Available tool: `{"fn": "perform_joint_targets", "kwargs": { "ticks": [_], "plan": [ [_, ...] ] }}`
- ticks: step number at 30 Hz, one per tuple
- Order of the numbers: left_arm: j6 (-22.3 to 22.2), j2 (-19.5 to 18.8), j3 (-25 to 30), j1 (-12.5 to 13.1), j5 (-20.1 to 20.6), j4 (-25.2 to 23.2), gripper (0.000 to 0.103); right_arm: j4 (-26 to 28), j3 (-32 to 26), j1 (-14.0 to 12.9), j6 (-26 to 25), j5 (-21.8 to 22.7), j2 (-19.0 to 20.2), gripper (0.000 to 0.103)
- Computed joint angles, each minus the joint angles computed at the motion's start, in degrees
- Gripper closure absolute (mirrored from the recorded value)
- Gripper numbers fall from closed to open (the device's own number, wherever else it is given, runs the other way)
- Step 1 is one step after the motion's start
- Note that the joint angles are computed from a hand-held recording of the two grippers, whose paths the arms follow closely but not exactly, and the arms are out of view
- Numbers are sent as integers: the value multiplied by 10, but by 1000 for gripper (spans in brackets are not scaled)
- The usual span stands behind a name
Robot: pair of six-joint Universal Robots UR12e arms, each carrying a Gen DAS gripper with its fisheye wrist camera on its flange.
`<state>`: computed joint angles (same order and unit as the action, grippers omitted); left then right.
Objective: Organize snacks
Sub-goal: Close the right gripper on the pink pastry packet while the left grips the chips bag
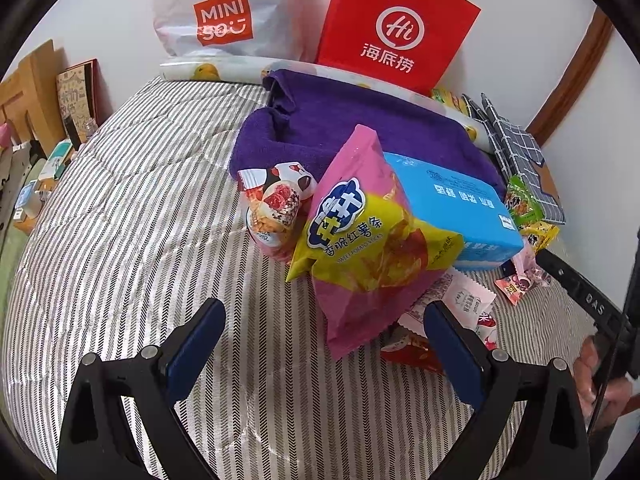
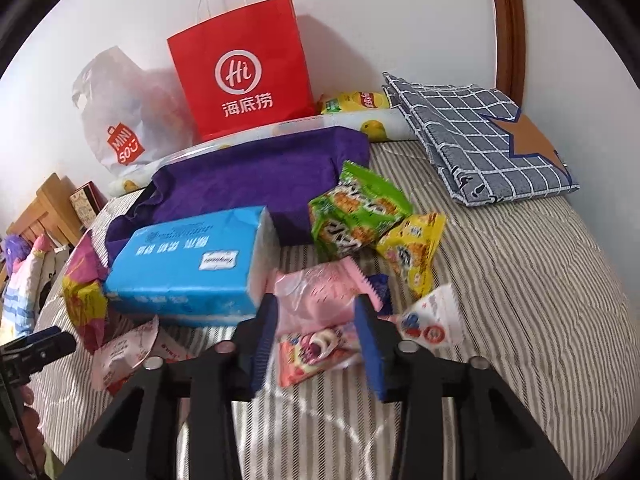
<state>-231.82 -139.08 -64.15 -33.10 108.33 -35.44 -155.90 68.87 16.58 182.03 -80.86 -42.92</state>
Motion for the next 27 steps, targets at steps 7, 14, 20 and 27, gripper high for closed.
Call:
{"fn": "perform_joint_targets", "kwargs": {
  "ticks": [7,14,20,27],
  "plan": [
    [-8,2,-2,2,8,-2,5,42,-34,2,-34,-5,19,44],
    [-15,2,-3,5,8,-11,5,54,-46,3,-57,-6,32,39],
    [-18,0,-1,6,5,-19,5,34,-44,4,-70,-12,36,42],
    [-14,0,0,6,9,-22,5,20,-47,4,-121,-16,35,49]
  ]
}}
